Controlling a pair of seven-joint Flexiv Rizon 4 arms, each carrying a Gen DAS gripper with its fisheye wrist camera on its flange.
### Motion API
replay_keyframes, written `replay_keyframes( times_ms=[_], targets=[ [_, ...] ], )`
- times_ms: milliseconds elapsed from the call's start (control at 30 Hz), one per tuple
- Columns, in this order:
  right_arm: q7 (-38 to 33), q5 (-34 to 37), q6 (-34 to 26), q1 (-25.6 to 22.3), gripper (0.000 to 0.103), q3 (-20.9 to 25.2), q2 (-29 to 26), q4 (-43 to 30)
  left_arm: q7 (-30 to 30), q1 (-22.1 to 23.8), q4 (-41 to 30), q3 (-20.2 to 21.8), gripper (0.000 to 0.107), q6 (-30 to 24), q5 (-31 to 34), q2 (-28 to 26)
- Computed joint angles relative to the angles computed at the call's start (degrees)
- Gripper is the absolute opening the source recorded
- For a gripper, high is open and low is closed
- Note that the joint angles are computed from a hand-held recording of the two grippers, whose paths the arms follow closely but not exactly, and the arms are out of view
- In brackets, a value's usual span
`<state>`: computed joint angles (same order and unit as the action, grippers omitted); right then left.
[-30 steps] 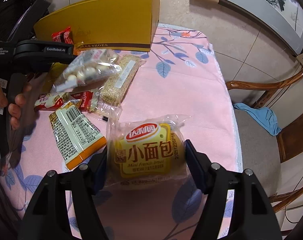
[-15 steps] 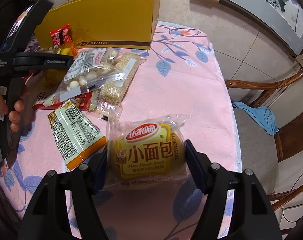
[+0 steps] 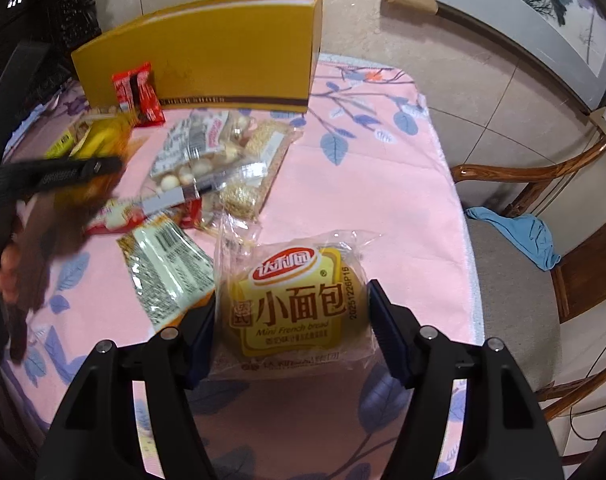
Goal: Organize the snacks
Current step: 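Drop both bread bun packs into the yellow box by opening both tools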
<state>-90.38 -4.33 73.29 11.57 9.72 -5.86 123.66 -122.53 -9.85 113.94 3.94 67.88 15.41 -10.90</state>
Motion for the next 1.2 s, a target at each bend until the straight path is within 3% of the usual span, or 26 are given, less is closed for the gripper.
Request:
replay_keyframes(
  times_ms=[167, 367, 533, 833, 867, 967, 1000, 1200],
  targets=[
    [-0.84, 1.28, 1.56, 0.22, 0.068, 0.49, 1.96, -0.80, -1.57, -0.01, 1.87, 0.28, 0.043, -0.29, 4.60, 5.58],
    [-7.91, 8.98, 3.67, 1.39, 0.068, 2.55, -0.66, -9.99, -1.85, 4.00, -1.62, -0.40, 0.043, 2.05, 6.41, 7.29],
    [-13.72, 16.49, 2.25, 1.46, 0.068, 5.81, -8.88, -25.49, -2.10, 6.00, -10.19, -0.02, 0.043, 3.89, 6.60, 2.40],
    [-10.42, 13.18, -3.82, 3.19, 0.069, 6.40, -23.00, -46.58, 6.15, 6.95, -22.74, 1.52, 0.043, 2.44, -2.71, -7.92],
    [-10.32, 13.37, -5.75, 2.85, 0.069, 7.07, -24.20, -48.65, 8.02, 7.54, -23.53, 0.94, 0.045, 1.86, -4.89, -8.92],
    [-6.92, 12.41, -13.49, 3.74, 0.070, 6.00, -27.06, -53.96, 8.97, 6.25, -26.73, 2.62, 0.081, -3.17, -6.68, -11.14],
    [-5.99, 11.62, -14.70, 4.22, 0.070, 5.17, -27.14, -54.22, 6.75, 4.62, -27.26, 4.57, 0.086, -4.40, -4.62, -10.86],
    [-11.09, 16.96, -11.51, -0.41, 0.076, 7.74, -19.66, -42.22, 2.18, 2.94, -17.12, 6.06, 0.096, 2.37, -0.22, -3.97]
  ],
)
